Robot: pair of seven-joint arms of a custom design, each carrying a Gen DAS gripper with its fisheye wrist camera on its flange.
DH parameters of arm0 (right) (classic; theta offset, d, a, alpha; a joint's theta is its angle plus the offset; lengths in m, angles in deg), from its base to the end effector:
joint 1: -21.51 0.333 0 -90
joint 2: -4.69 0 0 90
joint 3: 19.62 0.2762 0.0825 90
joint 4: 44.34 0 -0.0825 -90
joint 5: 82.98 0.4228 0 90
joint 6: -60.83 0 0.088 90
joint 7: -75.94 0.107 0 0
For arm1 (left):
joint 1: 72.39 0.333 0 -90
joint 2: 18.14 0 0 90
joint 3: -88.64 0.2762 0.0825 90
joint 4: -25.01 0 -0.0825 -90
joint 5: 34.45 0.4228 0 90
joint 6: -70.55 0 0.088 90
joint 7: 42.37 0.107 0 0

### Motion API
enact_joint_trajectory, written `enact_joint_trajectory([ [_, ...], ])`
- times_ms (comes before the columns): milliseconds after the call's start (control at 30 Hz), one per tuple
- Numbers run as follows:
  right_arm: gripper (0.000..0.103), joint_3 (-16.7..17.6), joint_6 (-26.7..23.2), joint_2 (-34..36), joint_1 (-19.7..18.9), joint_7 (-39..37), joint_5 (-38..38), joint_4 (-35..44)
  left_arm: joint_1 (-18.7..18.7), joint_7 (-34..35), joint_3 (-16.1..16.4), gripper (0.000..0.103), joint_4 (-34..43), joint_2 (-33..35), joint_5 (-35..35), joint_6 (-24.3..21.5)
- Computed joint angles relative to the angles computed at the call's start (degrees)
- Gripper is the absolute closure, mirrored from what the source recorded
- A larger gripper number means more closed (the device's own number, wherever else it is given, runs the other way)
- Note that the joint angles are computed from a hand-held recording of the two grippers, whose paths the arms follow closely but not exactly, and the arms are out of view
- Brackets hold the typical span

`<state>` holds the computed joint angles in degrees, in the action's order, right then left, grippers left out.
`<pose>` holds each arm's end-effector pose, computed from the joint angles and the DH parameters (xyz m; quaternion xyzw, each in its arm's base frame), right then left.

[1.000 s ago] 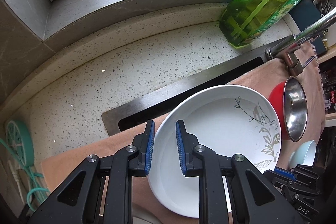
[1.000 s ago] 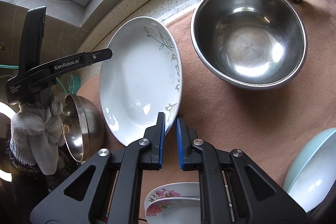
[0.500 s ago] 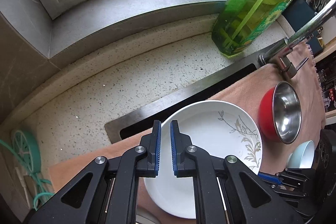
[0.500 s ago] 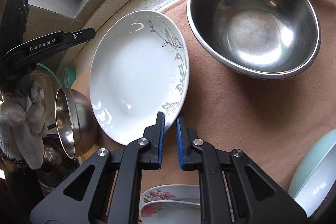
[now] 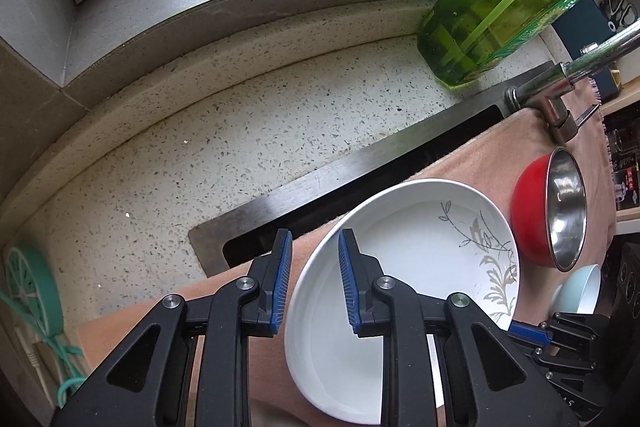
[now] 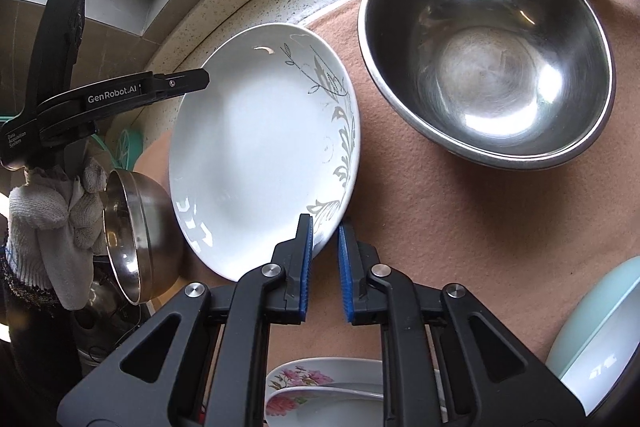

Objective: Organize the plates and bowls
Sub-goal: 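Lift the grey-leaf white plate off the towel with the left tool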

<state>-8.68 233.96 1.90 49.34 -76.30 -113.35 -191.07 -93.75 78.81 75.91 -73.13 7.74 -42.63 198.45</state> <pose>0.3708 0.3452 0.2624 -0.3333 0.9058 0.0489 0.2569 0.5723 -0.3803 0.2841 0.2654 -0.9576 0.1000 0.0505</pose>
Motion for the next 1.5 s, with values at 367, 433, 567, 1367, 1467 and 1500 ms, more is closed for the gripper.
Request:
enact_joint_trajectory([
  [367, 0.092, 0.29, 0.6, -0.62, -0.3, 3.0, -1.13, -0.69, 0.21, -0.64, -0.13, 0.088, -2.02, -1.08, -0.87, 0.79],
  [433, 0.092, 0.07, 1.65, -0.71, -0.17, 2.51, -0.14, -1.36, 0.34, -0.37, -0.23, 0.088, -3.0, -1.97, -0.98, 1.25],
  [567, 0.092, 0.5, 2.05, -1.17, -0.59, 3.92, -1.25, -1.77, 0.74, 0.22, -0.46, 0.088, -4.36, -3.39, -1.57, 1.52],
  [1367, 0.092, 4.77, 1.64, -9.81, -1.01, 11.54, -5.6, -6.98, 2.61, 1.65, -1.54, 0.088, -14.15, -13.66, -5.58, 3.06],
  [1467, 0.092, 6.13, 1.2, -11.67, -1.11, 12.97, -5.79, -8.01, 2.88, 2.35, -1.75, 0.088, -16.04, -15.77, -6.65, 3.23],
  [1500, 0.092, 6.56, 0.99, -12.44, -1.08, 13.43, -5.96, -8.48, 2.96, 2.52, -1.82, 0.088, -16.69, -16.52, -7.07, 3.24],
])
